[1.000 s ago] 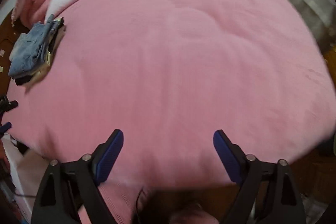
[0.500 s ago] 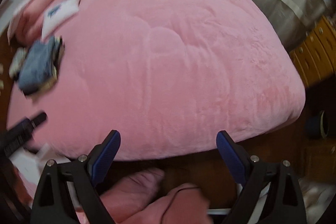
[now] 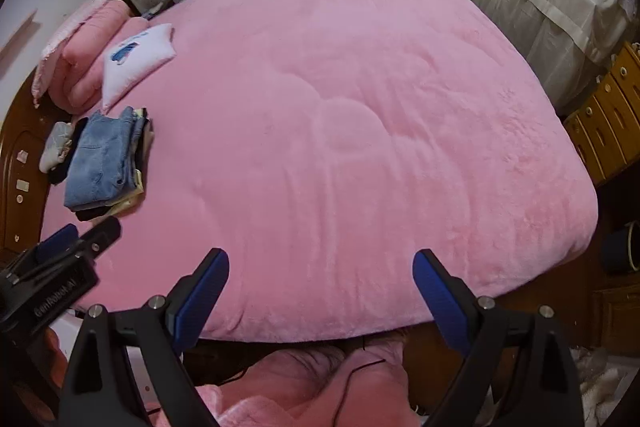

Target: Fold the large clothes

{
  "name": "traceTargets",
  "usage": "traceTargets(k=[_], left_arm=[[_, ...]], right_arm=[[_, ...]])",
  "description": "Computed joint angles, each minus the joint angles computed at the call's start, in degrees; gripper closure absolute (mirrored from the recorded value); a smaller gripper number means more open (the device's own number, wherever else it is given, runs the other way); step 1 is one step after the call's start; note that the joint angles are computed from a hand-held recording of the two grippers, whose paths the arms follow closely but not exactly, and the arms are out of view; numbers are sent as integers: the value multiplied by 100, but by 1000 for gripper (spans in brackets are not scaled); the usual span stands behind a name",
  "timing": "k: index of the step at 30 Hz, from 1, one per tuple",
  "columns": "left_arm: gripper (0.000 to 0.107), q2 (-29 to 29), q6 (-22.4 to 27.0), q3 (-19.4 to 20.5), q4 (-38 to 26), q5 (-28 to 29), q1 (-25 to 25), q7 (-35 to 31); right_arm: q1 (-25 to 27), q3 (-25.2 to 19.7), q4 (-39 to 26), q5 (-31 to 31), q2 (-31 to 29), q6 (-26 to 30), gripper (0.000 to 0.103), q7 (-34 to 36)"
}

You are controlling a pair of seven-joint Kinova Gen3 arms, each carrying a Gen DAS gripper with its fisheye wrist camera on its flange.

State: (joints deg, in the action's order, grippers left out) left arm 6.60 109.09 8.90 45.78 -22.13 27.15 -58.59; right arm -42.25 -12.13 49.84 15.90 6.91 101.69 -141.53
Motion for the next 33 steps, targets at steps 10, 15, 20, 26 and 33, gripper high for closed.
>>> traceTargets(k=[10,15,20,26,33], left_arm=[[23,268,301,8,-294,-198,574,418],[16,225,338,-6,-237,-136,635,611],[5,95,282,55,-96,-183,678,766],[5,-25,227,185,23,-239,681,900],[5,-51,266,268,3,-368,757,1016]], right_arm=[[-154,59,-275,306,70,186,9,1024],[-95,48,-209,369,-36,147,8,1108],[-97,-17,-181,513,-99,151,0,1141],[-139,-115,-74,668,-218,91,0,1141],[-88,-202,0,675,-281,55,0,1110]])
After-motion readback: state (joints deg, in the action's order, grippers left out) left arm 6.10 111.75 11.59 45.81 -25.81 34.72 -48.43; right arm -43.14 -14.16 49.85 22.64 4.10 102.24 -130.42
